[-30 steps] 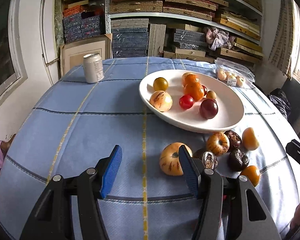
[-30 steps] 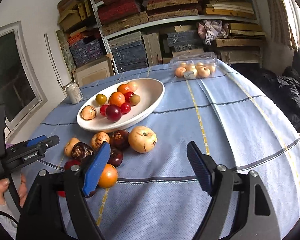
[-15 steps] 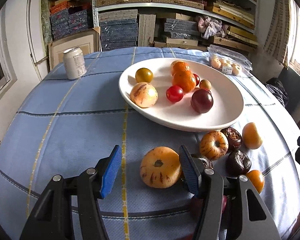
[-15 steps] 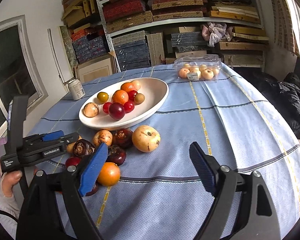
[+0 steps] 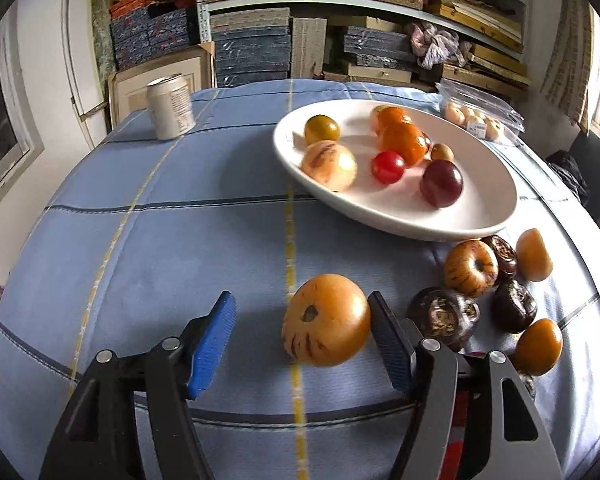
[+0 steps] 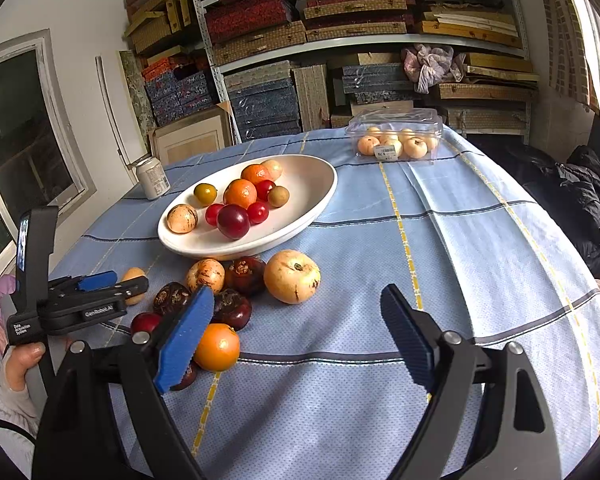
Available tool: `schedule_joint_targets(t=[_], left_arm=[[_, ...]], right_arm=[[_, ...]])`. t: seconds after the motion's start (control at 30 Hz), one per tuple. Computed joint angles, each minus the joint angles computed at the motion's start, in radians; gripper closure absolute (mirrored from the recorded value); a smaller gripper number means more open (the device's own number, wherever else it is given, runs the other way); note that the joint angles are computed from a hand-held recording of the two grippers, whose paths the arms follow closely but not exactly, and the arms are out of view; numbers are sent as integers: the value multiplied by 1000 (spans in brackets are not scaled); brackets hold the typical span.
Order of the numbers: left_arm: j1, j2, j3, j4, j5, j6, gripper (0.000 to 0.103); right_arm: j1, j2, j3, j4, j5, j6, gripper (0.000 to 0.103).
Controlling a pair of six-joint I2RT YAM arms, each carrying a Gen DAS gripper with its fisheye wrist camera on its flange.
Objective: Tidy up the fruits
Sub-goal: 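Lower the left tool onto the orange persimmon-like fruit and grasp it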
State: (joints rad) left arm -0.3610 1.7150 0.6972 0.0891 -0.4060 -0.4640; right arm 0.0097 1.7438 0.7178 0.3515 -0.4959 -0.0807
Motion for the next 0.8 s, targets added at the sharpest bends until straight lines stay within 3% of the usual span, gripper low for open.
schedule_joint_targets(t=[0.2, 0.43, 0.8], left_arm=[[39, -31, -49, 44, 51, 5, 37], [42, -12, -43, 73, 92, 22, 54], [47, 36, 4, 73, 125, 42, 54]], right_arm=[[0, -2, -2, 1, -2, -1, 19], [8, -9, -2, -8, 1, -8, 19], [27, -6, -2, -22, 22, -15, 19]])
